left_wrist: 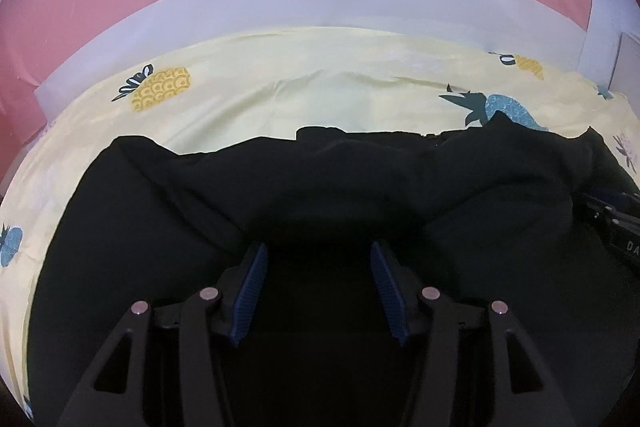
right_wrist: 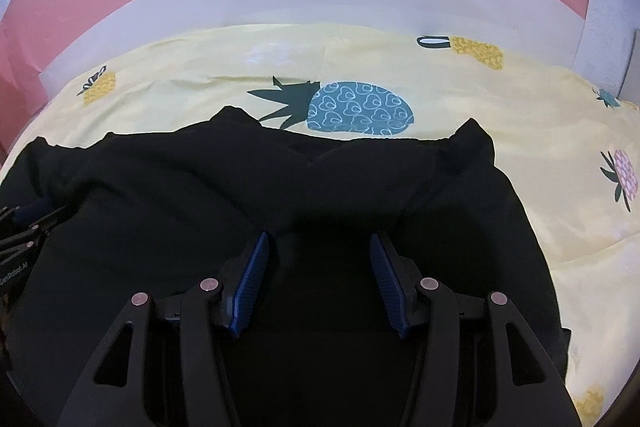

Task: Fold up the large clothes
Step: 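Press the folded coat flat with both open tools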

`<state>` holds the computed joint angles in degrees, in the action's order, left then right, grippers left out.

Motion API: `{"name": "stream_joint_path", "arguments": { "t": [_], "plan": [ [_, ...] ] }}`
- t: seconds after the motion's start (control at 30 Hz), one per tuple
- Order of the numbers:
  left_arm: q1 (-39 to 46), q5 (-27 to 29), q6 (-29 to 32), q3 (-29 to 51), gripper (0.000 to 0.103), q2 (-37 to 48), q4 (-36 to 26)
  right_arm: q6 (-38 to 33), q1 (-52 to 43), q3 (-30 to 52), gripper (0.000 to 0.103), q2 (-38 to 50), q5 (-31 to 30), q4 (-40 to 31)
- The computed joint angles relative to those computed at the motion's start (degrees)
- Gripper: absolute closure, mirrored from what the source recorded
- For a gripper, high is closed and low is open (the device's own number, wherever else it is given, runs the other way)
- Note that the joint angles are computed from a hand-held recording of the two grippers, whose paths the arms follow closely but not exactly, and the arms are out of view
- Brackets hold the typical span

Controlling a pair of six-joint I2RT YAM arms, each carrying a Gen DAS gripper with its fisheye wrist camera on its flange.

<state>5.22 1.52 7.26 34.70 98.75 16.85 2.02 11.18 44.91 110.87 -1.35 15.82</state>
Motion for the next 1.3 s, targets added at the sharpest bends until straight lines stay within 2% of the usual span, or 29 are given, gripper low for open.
{"name": "stream_joint_path", "arguments": {
  "t": [0.33,0.47,0.53,0.6,0.63,0.67,0.77,0.87,0.9,0.97,1.03,1.1,1.2,1.3],
  "plan": [
    [1.2,2.2,-1.1,-0.2,0.045,2.6,2.9,0.5,-0.1,-0.3,0.05,1.5,0.0,1.7],
    [0.6,1.3,-1.0,0.7,0.045,3.2,1.9,0.2,0.8,1.3,0.05,2.0,1.8,-0.4],
    [0.7,1.1,-0.4,1.4,0.045,2.0,-0.6,0.2,0.7,1.9,0.05,0.9,1.9,-2.9],
    [1.2,0.6,-0.1,2.1,0.048,-1.7,-6.4,1.2,1.8,1.4,0.05,-3.4,4.8,-7.1],
    [2.2,2.1,0.1,1.2,0.048,-5.4,-8.8,2.0,1.9,-0.4,0.05,-6.4,3.5,-7.2],
    [3.5,4.4,0.4,-0.5,0.048,-8.9,-9.6,2.4,2.0,-2.8,0.05,-10.1,1.5,-6.5],
    [7.7,12.8,1.7,-7.3,0.048,-21.8,-12.6,2.8,5.6,-11.3,0.05,-22.0,0.5,-5.4],
    [7.5,16.0,3.2,-12.7,0.048,-27.3,-14.4,3.0,8.8,-15.9,0.05,-25.5,0.8,-4.3],
    [6.2,15.2,3.5,-14.5,0.047,-26.9,-12.7,2.9,9.4,-17.3,0.05,-24.6,0.8,-2.9],
    [3.3,10.8,3.5,-18.0,0.045,-23.1,-4.6,3.1,8.8,-18.5,0.05,-21.1,1.0,0.7],
    [3.2,10.4,2.5,-17.8,0.045,-18.9,-0.8,2.2,7.7,-19.0,0.05,-17.1,0.3,5.0],
    [2.4,8.8,1.3,-15.9,0.045,-17.4,-2.2,1.6,8.0,-17.4,0.05,-15.6,1.0,4.0],
    [4.3,9.9,4.2,-13.0,0.046,-21.3,-9.1,0.7,5.5,-16.1,0.05,-20.1,-1.8,-1.2],
    [11.2,10.2,8.5,-10.6,0.046,-20.8,-7.8,-1.7,-1.2,-16.2,0.05,-21.4,-2.6,-0.1]
  ]
}}
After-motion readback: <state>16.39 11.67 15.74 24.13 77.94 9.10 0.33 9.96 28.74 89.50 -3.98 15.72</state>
